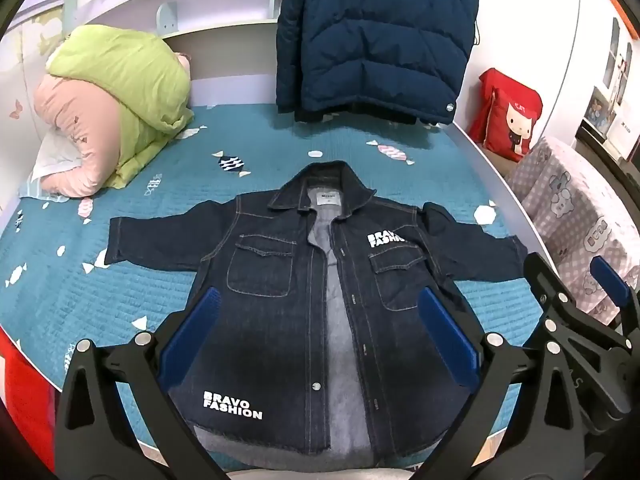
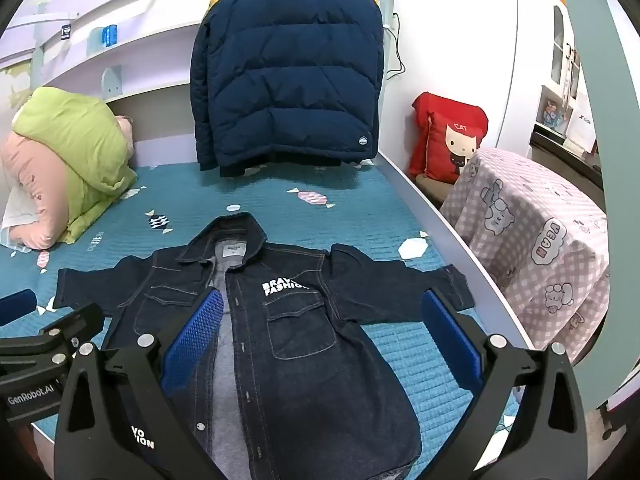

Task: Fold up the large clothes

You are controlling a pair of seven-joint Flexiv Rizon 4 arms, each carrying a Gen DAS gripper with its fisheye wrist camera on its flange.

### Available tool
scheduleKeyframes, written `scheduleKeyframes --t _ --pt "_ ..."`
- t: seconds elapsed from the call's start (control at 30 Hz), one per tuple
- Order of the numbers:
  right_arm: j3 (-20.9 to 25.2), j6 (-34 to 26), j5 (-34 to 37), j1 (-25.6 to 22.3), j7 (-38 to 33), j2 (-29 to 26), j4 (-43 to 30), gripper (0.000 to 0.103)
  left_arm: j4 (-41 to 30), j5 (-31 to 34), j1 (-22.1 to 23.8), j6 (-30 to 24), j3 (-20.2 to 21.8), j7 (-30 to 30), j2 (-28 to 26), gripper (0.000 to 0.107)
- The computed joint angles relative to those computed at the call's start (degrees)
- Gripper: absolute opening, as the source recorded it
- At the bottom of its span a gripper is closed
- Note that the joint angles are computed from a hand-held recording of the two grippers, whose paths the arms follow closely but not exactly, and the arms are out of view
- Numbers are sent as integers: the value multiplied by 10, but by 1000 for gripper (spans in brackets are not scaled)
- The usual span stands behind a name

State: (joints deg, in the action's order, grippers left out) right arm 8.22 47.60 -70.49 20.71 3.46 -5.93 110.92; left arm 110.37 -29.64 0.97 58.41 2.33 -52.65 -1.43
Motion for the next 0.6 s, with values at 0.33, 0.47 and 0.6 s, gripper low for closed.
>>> scheduleKeyframes --t 0.33,0.47,0.6 --pt "2 4 -8 -2 9 8 8 96 9 -18 -4 19 0 14 4 98" --pt "2 -1 -7 -1 7 4 4 96 11 -17 -3 16 2 15 8 98" --pt "1 -1 -6 0 4 0 -1 96 9 -13 -3 14 3 12 9 98"
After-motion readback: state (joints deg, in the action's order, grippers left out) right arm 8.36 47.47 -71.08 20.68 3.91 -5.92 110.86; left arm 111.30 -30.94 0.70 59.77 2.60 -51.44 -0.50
